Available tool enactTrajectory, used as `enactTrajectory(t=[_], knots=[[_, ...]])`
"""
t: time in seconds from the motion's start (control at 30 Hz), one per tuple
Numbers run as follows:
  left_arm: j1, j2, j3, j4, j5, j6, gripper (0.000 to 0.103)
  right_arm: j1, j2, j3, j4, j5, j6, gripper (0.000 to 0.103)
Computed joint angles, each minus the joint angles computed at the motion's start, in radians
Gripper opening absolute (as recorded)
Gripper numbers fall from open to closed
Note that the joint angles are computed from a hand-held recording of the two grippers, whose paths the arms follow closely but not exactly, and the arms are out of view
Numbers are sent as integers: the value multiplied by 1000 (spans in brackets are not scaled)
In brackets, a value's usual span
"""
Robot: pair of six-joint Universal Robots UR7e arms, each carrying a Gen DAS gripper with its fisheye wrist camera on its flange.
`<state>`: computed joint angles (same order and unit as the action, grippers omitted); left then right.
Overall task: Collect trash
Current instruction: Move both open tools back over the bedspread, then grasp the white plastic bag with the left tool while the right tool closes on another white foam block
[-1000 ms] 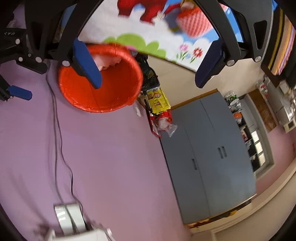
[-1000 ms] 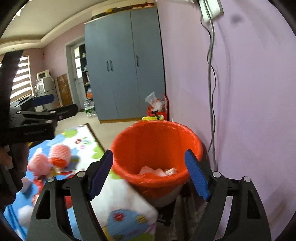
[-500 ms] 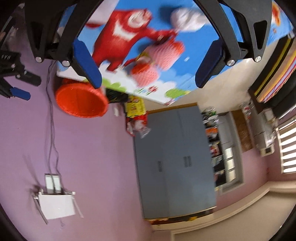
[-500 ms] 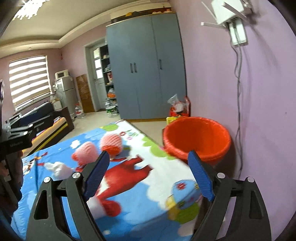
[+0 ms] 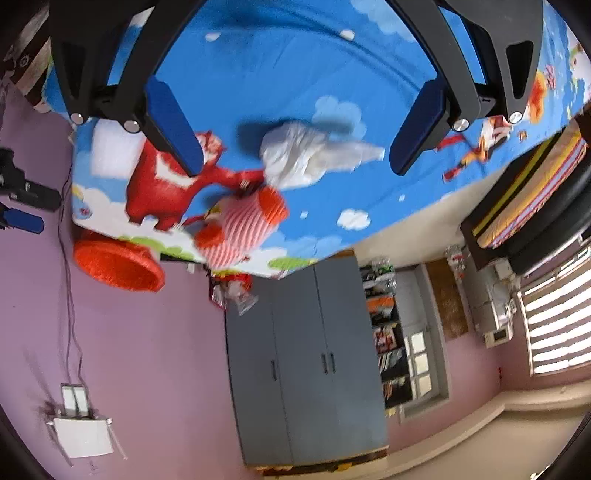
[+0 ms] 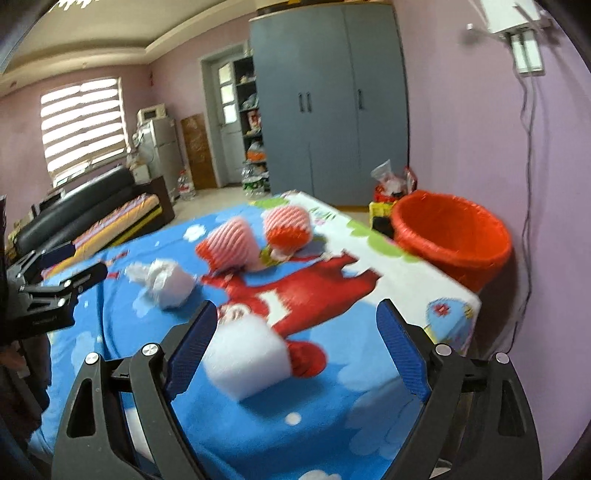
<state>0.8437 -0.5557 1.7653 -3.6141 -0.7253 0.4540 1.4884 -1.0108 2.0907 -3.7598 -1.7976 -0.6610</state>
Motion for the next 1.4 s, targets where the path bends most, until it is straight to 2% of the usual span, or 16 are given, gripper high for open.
enactTrajectory(t=[0.5,0.73,0.77,0.8,0.9,1.03,1.1,1.17,1.2,1.23,1.33,1.4], knots=[[86,13,-39,140,-12,-104,98,0,128,-82,100,-64,-49,85],[112,44,-129,236,-42,-114,98,-5,159,-136,166,-74,-54,85],[114,50,-142,247,-46,-116,98,-6,160,-140,171,-71,-60,84],[116,58,-157,259,-51,-117,98,-8,160,-140,178,-62,-73,72],[124,84,-217,324,-69,-132,98,-9,161,-142,180,-46,-110,70],[132,138,-315,412,-54,-167,96,-19,146,-140,193,-17,-93,70],[138,153,-342,435,-61,-182,85,-25,140,-141,193,-11,-83,70],[143,162,-357,456,-65,-183,66,-30,133,-140,195,-5,-71,70],[143,169,-363,454,-57,-172,60,-31,131,-139,193,-3,-67,70],[142,175,-365,447,-51,-155,47,-33,129,-137,193,0,-63,70],[139,164,-339,421,-73,-128,37,-34,123,-129,188,7,-62,70],[133,151,-314,408,-83,-131,35,-33,118,-122,183,15,-64,70]])
